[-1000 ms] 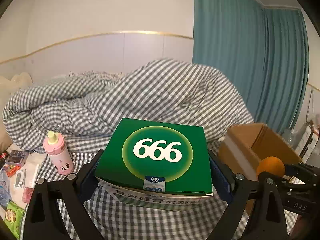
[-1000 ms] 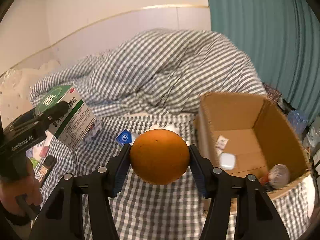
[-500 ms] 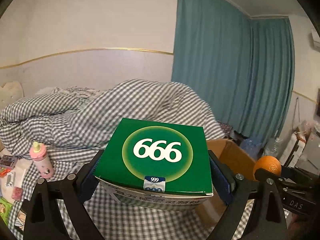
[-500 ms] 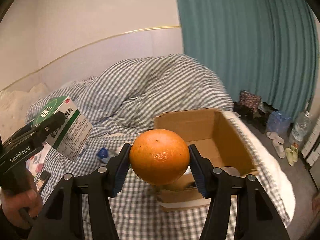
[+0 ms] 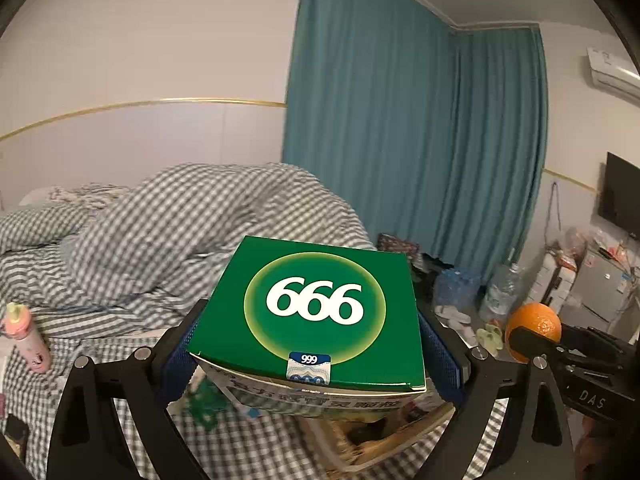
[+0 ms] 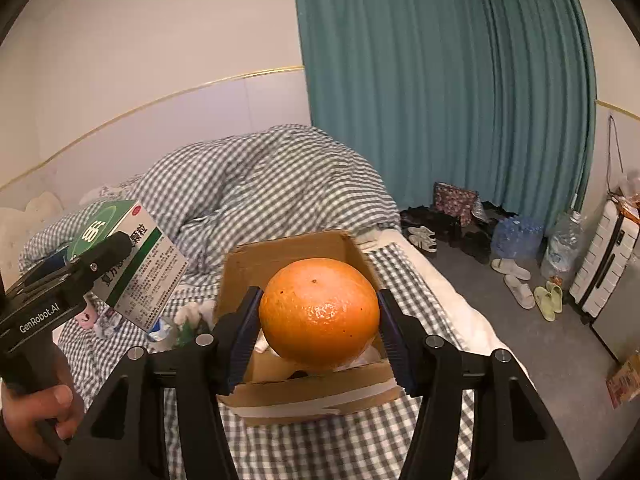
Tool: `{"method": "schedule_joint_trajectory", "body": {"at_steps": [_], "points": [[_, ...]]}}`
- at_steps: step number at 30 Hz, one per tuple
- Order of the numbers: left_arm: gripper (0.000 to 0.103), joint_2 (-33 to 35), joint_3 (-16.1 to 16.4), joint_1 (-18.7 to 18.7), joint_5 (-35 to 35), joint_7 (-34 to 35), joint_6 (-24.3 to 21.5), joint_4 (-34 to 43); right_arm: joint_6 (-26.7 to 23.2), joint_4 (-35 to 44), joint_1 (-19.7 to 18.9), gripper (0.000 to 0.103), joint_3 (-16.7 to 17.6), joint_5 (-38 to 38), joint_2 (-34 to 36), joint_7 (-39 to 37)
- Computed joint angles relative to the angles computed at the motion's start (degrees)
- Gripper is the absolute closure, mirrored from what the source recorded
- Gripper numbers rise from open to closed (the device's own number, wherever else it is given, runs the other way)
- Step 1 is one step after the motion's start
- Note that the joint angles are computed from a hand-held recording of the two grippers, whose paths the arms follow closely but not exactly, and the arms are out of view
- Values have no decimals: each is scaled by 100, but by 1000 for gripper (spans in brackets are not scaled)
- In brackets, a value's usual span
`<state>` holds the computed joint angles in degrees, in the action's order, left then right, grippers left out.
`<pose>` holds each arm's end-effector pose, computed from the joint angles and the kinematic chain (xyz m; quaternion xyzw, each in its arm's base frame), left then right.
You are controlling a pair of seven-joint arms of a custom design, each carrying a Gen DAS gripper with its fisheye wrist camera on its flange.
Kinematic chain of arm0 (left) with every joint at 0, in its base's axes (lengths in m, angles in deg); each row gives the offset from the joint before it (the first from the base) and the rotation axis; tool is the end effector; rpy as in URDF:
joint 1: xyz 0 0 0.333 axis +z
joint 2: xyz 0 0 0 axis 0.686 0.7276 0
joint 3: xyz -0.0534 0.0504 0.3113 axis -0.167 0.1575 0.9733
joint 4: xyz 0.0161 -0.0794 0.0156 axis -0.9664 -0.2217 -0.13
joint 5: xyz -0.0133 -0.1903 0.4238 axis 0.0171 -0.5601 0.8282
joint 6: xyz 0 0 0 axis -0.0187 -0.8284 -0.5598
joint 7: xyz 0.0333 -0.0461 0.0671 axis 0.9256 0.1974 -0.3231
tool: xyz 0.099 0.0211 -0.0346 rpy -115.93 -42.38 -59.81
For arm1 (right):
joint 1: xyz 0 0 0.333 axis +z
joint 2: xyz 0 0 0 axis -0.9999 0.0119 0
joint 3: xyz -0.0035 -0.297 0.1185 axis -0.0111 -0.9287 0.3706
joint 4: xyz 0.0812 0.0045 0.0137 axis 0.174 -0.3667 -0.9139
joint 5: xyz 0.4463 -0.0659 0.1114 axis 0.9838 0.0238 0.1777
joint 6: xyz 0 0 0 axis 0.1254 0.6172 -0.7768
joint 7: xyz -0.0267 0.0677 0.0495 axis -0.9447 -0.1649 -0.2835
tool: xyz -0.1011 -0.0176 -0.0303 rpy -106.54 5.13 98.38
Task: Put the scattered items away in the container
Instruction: 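Carry the green box and orange with both grippers over the cardboard box, then open both grippers to drop the green box and orange into the box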
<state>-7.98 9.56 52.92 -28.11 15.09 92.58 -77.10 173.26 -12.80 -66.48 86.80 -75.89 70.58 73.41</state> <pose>0.5332 -0.2174 0.6447 -0.6411 0.5258 -0.4034 0.3871 0.5965 0.3582 0.6448 -0.6988 0.5087 -0.2462 0.4385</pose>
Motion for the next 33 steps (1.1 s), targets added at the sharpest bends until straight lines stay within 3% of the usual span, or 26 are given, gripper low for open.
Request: {"method": "schedule_joint_trajectory", "body": {"at_steps": [5,13,21,33], "points": [[7,542,2,-207,72,91,-45,428,-67,129,-84,46,-40,206,154,-177],[7,1378,512,-904,-35,593,-143,974,-296,505,-155,46,-35,525,584,-557],[7,2083,1168,-1577,-1199,1863,-288,1353,-750,1168,-98,47,28,702,1219,-1044],[6,2541,1578,-1927,-1656,2711,-183,1666,-1254,1968,29,46,-39,757,1952,-1273]]}}
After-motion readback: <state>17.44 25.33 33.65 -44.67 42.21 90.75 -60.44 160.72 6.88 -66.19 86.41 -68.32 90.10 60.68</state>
